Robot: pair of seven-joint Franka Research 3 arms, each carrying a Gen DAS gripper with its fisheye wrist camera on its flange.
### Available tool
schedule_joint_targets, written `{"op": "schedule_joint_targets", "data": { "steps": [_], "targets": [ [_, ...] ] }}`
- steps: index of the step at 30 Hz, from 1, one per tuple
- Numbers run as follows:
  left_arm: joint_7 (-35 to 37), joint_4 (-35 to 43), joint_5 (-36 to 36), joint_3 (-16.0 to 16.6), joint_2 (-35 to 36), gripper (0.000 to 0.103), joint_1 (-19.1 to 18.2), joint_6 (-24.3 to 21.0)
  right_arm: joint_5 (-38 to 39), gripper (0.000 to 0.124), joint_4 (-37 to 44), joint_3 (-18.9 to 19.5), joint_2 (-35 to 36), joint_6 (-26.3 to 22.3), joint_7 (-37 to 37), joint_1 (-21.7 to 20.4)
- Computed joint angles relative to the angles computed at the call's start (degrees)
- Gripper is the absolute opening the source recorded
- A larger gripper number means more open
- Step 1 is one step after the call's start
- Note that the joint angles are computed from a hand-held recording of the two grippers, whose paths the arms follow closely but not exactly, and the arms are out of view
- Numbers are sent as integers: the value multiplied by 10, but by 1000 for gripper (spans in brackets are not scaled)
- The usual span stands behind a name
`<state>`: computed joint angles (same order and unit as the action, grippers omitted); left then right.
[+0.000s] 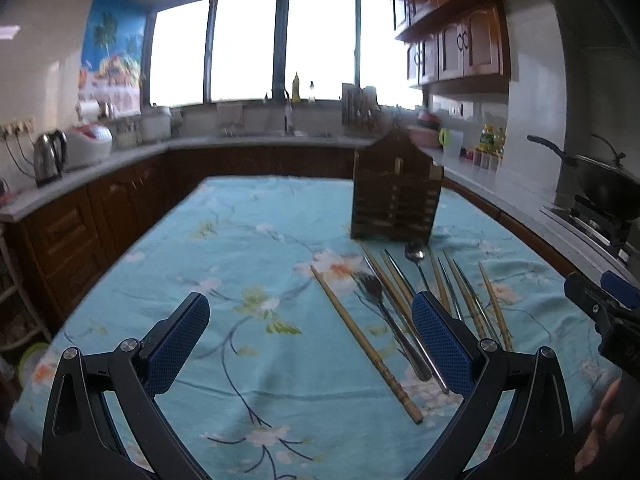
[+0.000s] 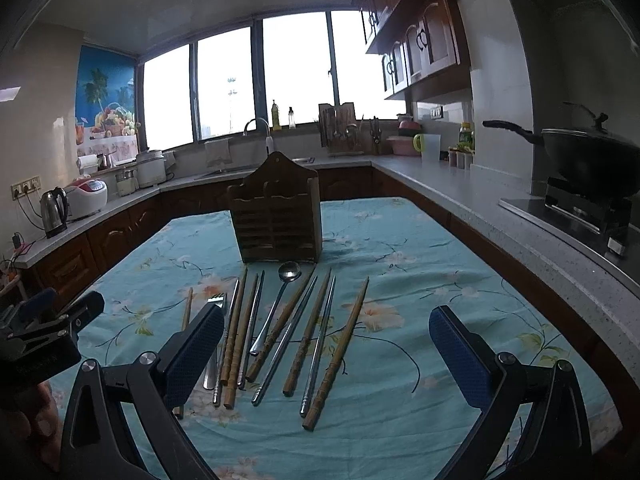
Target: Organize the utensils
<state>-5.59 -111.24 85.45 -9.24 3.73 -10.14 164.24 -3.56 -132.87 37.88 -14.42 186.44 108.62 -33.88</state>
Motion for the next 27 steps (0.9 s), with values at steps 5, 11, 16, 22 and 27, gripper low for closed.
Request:
{"op": "schedule_joint_targets", "data": {
  "steps": [5, 11, 16, 22, 27],
  "targets": [
    [149, 16, -164, 2, 28, 103, 8, 20, 5, 103, 44, -88, 35, -64, -20, 91],
    [316, 47, -346, 5, 67, 103, 9, 23, 83, 103, 95, -197, 83, -127, -82, 204],
    [459, 102, -487, -10, 118, 90, 14, -5, 136, 102, 157, -249, 131, -183, -119, 251],
    [599, 199, -629, -32, 188, 68, 22, -75, 105, 80, 255, -300, 202, -271, -95, 287],
    [674, 294, -712, -34, 249, 52, 18, -147, 108, 54, 348, -340, 268, -356, -93, 316]
  ]
}}
